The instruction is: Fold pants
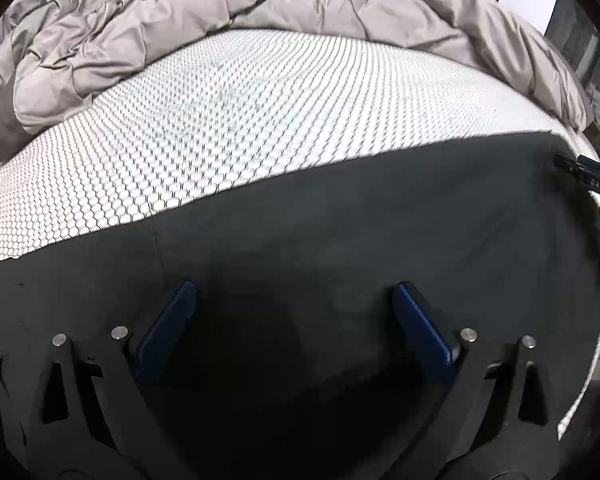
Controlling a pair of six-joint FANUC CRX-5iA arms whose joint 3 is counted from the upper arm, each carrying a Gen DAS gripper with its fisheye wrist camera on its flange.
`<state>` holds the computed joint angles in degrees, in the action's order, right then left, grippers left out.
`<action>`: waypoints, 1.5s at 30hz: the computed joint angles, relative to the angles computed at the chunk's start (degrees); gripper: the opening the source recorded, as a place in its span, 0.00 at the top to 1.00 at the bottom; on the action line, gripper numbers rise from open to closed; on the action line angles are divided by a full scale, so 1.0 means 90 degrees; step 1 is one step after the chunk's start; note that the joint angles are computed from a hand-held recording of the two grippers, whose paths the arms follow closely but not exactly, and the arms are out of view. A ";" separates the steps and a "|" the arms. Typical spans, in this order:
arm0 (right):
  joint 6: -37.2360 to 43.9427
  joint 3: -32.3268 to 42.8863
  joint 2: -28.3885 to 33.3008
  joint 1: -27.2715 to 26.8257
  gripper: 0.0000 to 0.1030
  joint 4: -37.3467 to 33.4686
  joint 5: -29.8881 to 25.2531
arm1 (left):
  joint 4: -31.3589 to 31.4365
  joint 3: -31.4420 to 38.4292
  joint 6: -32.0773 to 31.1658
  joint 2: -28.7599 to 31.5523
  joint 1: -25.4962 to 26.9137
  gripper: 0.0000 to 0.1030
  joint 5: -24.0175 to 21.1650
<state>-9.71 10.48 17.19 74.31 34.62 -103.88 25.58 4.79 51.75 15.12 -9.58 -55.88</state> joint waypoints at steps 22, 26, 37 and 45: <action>-0.0497 -0.0075 0.0031 -0.0186 0.01 -0.0363 -0.0031 | -0.0381 0.0146 0.0518 0.0093 -0.0363 0.05 0.0184; 0.0192 0.0706 0.0500 0.0196 0.02 0.0300 -0.0578 | 0.0413 -0.0447 -0.0175 -0.0430 -0.0326 0.10 0.0245; 0.2289 0.1553 0.1332 0.0324 0.01 -0.0342 0.1401 | 0.0046 -0.1060 -0.0982 -0.0938 -0.0584 0.05 -0.0146; 0.0625 0.0250 0.0292 0.0714 0.02 -0.0281 0.0710 | -0.0751 -0.1411 -0.0327 -0.1554 0.0758 0.01 -0.0038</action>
